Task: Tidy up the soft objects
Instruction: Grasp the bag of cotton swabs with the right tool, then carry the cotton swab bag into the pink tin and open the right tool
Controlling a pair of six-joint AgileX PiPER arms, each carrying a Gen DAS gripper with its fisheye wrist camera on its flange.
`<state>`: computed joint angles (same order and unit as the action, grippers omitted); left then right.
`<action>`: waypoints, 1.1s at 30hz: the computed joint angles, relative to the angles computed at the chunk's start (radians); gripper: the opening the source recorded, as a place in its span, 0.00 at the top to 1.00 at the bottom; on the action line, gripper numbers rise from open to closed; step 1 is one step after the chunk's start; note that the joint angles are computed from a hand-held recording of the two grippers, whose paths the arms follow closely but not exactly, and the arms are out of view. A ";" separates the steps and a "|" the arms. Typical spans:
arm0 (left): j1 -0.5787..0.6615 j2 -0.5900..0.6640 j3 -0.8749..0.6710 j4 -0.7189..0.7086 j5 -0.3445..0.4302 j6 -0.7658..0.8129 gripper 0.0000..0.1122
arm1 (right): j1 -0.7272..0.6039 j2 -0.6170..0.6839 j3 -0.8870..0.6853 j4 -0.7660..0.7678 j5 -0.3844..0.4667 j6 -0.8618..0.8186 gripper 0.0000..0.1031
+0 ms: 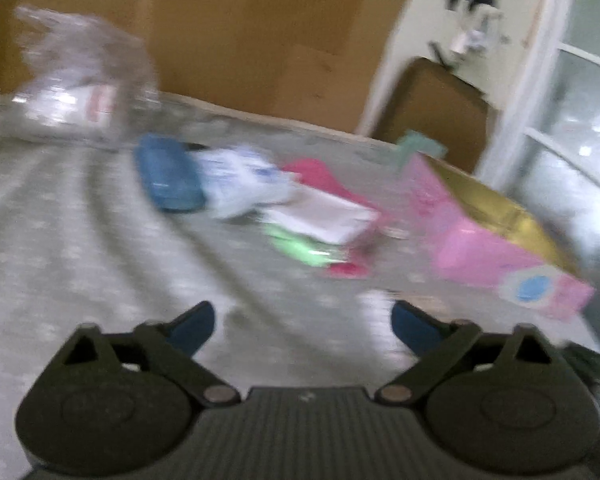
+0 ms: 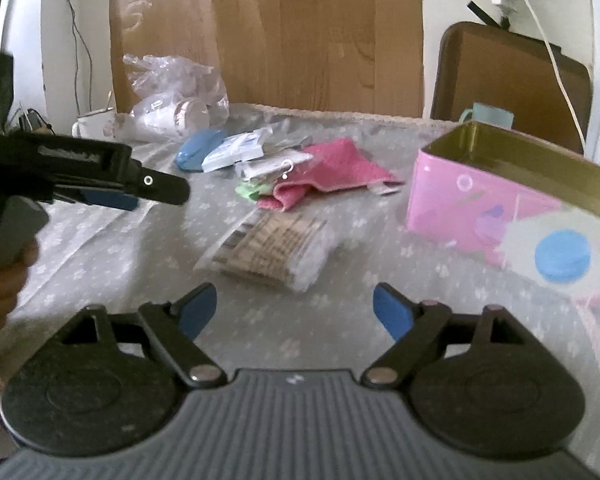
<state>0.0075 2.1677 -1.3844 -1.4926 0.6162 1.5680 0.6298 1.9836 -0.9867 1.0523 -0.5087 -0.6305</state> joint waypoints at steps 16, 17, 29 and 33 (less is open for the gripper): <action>-0.172 -0.025 -0.149 0.220 0.083 -0.227 0.51 | -0.004 -0.046 0.051 -0.093 -0.202 0.020 0.61; -0.199 -0.033 -0.165 0.203 0.074 -0.202 0.51 | 0.000 -0.059 0.070 -0.071 -0.265 0.005 0.61; -0.469 0.378 -0.879 0.588 -0.022 -0.724 0.28 | -0.199 -0.027 0.042 0.224 -0.367 -0.039 0.35; -0.391 0.229 -0.588 0.280 -0.066 -0.390 0.26 | -0.157 -0.033 0.117 0.125 -0.461 0.184 0.37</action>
